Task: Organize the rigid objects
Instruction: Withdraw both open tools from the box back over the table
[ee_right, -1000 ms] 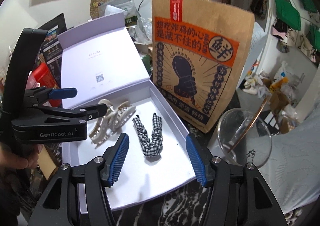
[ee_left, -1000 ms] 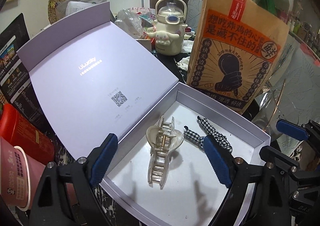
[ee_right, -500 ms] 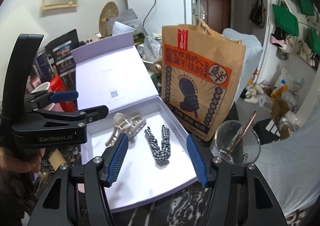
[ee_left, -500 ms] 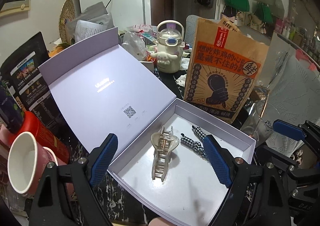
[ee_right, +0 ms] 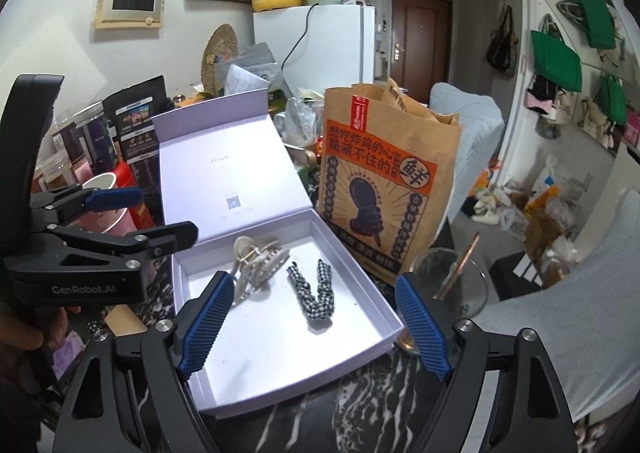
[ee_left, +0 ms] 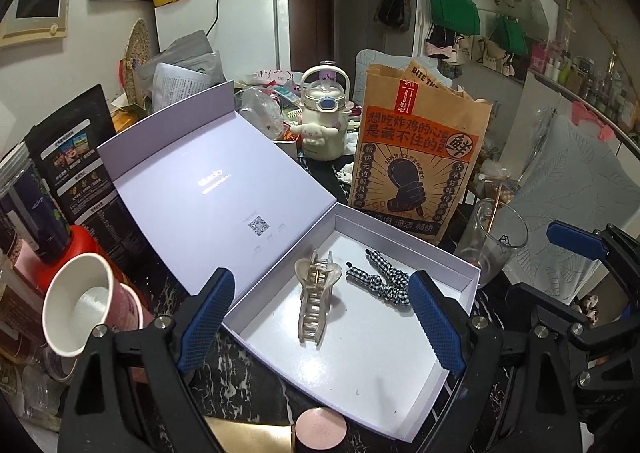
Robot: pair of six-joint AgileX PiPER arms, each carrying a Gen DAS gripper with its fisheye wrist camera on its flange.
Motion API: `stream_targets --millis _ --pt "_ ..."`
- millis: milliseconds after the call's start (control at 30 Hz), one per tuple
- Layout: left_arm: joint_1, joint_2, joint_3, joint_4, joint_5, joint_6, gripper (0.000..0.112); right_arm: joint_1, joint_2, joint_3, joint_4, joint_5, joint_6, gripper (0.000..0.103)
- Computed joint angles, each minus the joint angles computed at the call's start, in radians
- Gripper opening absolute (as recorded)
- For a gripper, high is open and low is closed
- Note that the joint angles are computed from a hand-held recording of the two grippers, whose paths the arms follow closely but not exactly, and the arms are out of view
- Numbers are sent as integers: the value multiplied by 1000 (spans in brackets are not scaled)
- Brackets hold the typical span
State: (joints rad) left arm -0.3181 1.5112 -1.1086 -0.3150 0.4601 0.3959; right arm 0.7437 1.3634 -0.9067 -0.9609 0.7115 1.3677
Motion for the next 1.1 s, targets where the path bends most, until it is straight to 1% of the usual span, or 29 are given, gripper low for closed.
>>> stream_targets --millis 200,267,333,400,500,733,833,1033,1100 --pt "0 -86 86 51 -32 -51 89 93 -25 21 -52 94 79 88" --pt "12 -113 122 14 -40 -14 89 117 -32 28 -60 111 95 89" --pt "20 -142 162 1 -66 4 89 146 -38 36 -71 130 118 90" --pt "16 -174 202 60 -93 -46 89 175 -41 42 -83 150 145 90" --pt "24 -207 242 67 -108 -49 89 211 -41 42 -87 173 162 90" --pt "80 -275 311 -17 -88 36 89 309 -42 47 -101 219 229 90" --pt "115 -309 339 -112 -71 145 89 342 -33 46 -106 229 248 90" --pt "149 -386 389 -102 -51 160 89 389 -15 44 -115 227 290 90" --pt "192 -404 402 -205 -21 278 89 405 -10 43 -120 225 303 90"
